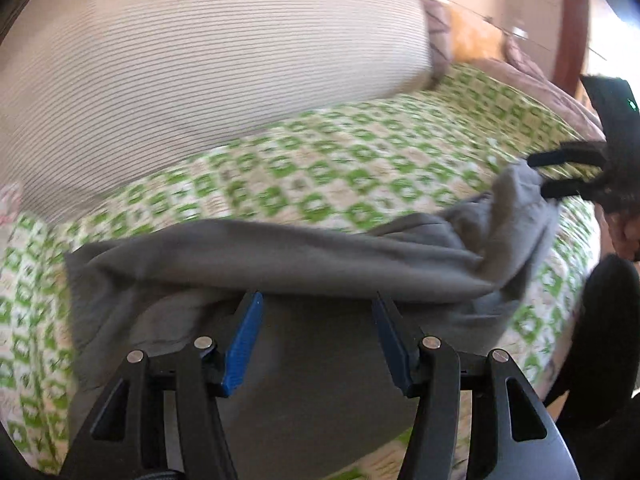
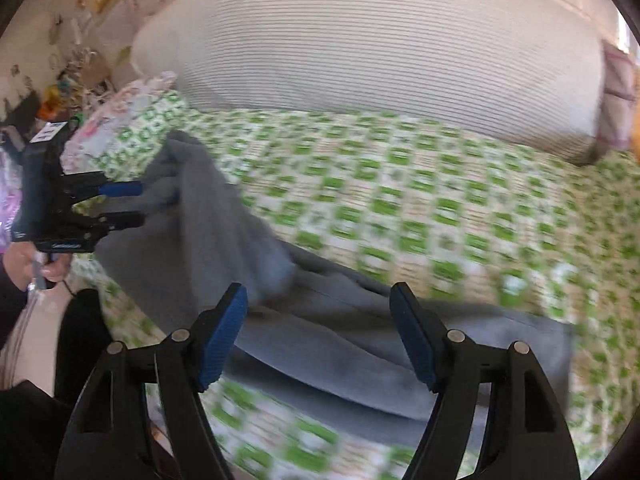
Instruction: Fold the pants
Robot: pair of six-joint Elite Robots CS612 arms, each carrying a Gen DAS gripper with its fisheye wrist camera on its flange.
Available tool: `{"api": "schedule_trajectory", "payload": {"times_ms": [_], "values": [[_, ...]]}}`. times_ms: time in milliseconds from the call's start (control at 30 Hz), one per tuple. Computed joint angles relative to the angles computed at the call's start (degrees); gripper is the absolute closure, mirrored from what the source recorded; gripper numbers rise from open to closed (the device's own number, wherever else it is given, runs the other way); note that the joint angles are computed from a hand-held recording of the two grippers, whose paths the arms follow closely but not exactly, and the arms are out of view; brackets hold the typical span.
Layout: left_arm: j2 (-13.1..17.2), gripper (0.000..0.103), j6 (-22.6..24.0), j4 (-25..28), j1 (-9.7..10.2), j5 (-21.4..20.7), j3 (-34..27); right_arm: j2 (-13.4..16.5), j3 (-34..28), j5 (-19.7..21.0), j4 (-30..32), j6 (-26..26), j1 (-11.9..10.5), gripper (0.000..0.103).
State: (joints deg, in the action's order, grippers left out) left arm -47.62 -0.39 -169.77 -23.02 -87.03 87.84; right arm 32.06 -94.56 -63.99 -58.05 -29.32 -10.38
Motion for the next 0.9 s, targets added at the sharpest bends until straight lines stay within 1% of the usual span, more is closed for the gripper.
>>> {"api": "schedule_trajectory", "payload": {"times_ms": [133,200,300,433,567,667,733,867,900], "values": [[-0.5,0.046,-1.8,0.4,1.80,1.7,0.7,-0.6,2.5,1.4,0.5,-0.4,2.6,0.029],[-0.6,0.046,-2.2,1.1,2.74,2.6,0.6,-0.8,3.6,2.2,1.0,-0.4,3.3,0.029],[-0.5,0.046,-1.8,2.5,4.13,3.9,0.1,-1.2,5.1,2.8,1.3,-0.4,4.6,0.029],[0.5,0.046,-0.5,5.9,6.40,4.3,-2.7,-2.2,8.0,4.0,1.9,-0.2,6.1,0.029],[2.4,0.046,0.0,9.2,9.14,3.6,-6.7,-3.4,11.4,4.2,0.7,0.9,7.4,0.029],[4.1,0.044,-1.3,11.5,11.03,2.9,-10.0,-4.5,14.4,4.6,-0.5,2.1,8.3,0.029],[5.3,0.044,-2.1,13.1,12.19,1.6,-12.0,-5.1,16.2,4.2,-1.4,2.4,8.9,0.029],[8.6,0.043,-4.2,17.4,14.38,-0.5,-17.6,-6.2,20.0,3.1,-3.4,3.7,9.7,0.029],[9.6,0.043,-4.9,18.4,15.00,-2.3,-19.2,-6.4,20.8,3.2,-3.8,4.1,9.8,0.029]]}}
